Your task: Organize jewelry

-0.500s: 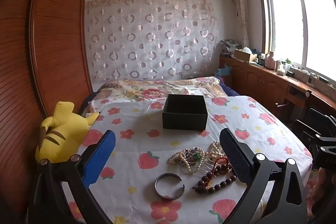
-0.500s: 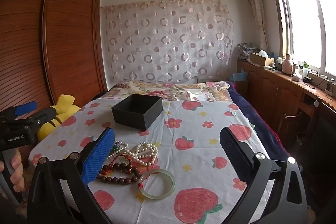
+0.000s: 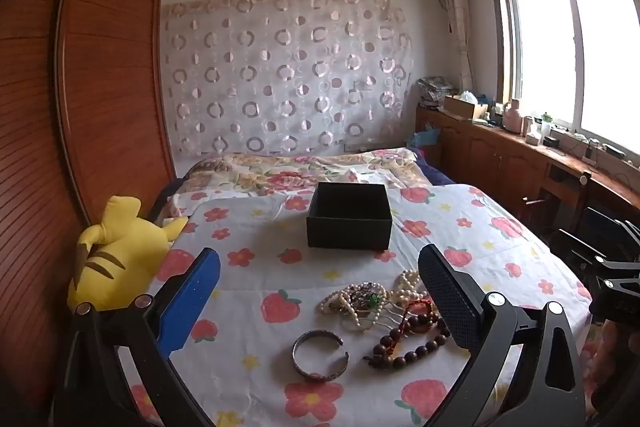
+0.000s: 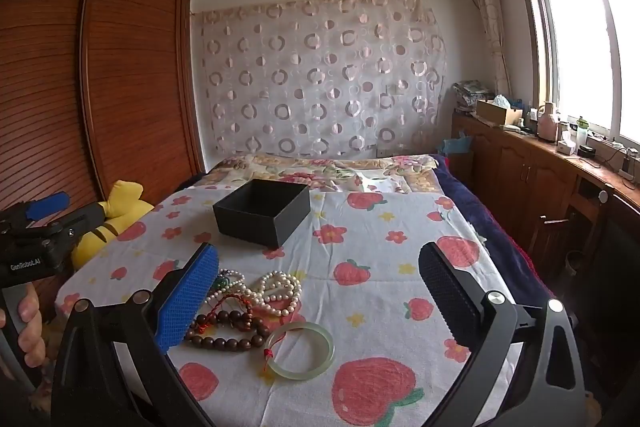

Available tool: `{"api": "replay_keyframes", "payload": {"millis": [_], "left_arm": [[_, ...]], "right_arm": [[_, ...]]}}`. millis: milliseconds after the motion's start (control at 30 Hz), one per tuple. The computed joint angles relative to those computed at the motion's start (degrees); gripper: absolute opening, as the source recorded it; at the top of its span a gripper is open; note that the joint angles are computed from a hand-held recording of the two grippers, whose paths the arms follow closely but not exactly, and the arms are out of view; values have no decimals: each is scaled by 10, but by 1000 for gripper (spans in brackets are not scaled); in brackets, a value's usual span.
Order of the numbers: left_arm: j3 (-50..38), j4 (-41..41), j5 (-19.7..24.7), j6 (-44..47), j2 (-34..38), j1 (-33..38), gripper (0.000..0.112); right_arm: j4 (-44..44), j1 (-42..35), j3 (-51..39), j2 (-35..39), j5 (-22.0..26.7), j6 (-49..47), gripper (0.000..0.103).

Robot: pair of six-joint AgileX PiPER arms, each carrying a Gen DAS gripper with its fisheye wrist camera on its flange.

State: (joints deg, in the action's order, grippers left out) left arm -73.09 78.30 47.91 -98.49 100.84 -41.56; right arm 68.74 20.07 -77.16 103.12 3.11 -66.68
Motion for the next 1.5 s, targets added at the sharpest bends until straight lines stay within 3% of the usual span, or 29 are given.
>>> {"api": "replay_keyframes", "payload": {"millis": [900,1100,1500], "left_arm": [[-4,-7,4,9,-2,1,96],[-11,-12,22,7,-1,-20,96],[-14,-20,30,15,-5,-28,96]], "right_arm": [[18,0,-1,2,2,-16,101],[25,0,-2,3,1,-22,101],[-19,0,-2,1,2,22,101]]}}
